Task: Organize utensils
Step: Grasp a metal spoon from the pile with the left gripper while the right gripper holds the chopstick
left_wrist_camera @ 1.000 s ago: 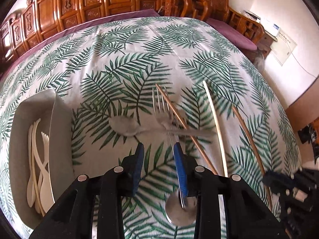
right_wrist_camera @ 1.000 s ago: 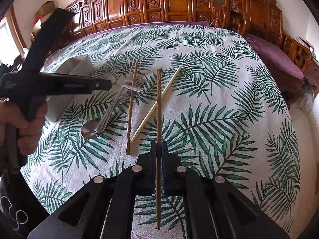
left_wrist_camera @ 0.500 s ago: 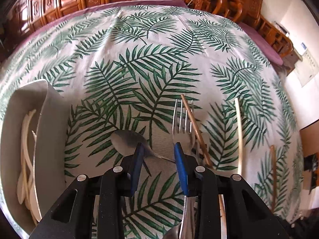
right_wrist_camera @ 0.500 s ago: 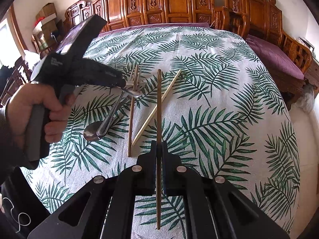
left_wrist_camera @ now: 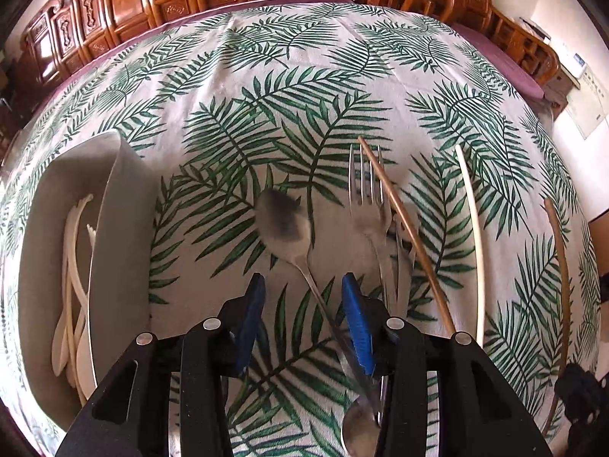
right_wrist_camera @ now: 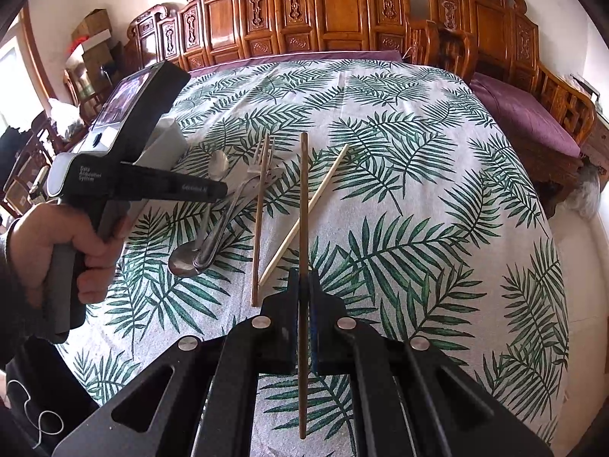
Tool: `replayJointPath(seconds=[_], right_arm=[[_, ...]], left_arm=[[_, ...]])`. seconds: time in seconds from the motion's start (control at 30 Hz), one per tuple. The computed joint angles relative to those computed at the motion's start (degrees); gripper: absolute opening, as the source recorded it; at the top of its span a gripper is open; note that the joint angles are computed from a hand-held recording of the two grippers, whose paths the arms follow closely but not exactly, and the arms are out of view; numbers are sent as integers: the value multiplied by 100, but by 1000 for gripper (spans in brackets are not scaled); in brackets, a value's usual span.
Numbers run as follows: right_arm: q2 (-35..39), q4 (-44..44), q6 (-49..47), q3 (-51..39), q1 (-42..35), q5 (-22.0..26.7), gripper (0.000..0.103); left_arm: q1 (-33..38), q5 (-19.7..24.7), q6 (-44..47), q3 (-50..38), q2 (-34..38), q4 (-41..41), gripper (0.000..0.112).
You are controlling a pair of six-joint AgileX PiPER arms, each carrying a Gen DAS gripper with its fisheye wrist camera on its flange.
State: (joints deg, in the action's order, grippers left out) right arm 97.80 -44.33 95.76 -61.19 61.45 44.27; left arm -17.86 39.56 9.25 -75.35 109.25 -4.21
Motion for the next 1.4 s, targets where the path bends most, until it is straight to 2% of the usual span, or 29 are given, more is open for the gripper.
replayJointPath(seconds=[0.2, 0.33, 0.5, 0.57, 0.77, 0.9, 1.03, 1.4], right_arm=[[18, 5, -35, -38, 0, 1, 6], [47, 24, -72, -58, 3, 8, 6], [38, 38, -60, -21, -9, -7, 6], [36, 37, -56, -12, -5, -3, 6], [47, 31, -76, -18, 10, 13, 6], [61, 36, -95, -56, 35, 56, 6], [77, 27, -86, -89, 65, 90, 6], [70, 1, -108, -180, 83, 114, 6]], left_arm=[[109, -193, 346, 337, -203, -176, 39], [115, -187, 383, 222, -127, -152, 33], [130, -96, 468, -5, 12, -206, 22], [136, -119, 534, -9, 22, -249, 8], [202, -155, 704, 113, -58, -426, 2], [191, -372, 1005, 422, -346, -511, 2], [192, -397, 1274, 574, -615, -672, 2], [497, -133, 2232, 789, -1382, -1457, 2]])
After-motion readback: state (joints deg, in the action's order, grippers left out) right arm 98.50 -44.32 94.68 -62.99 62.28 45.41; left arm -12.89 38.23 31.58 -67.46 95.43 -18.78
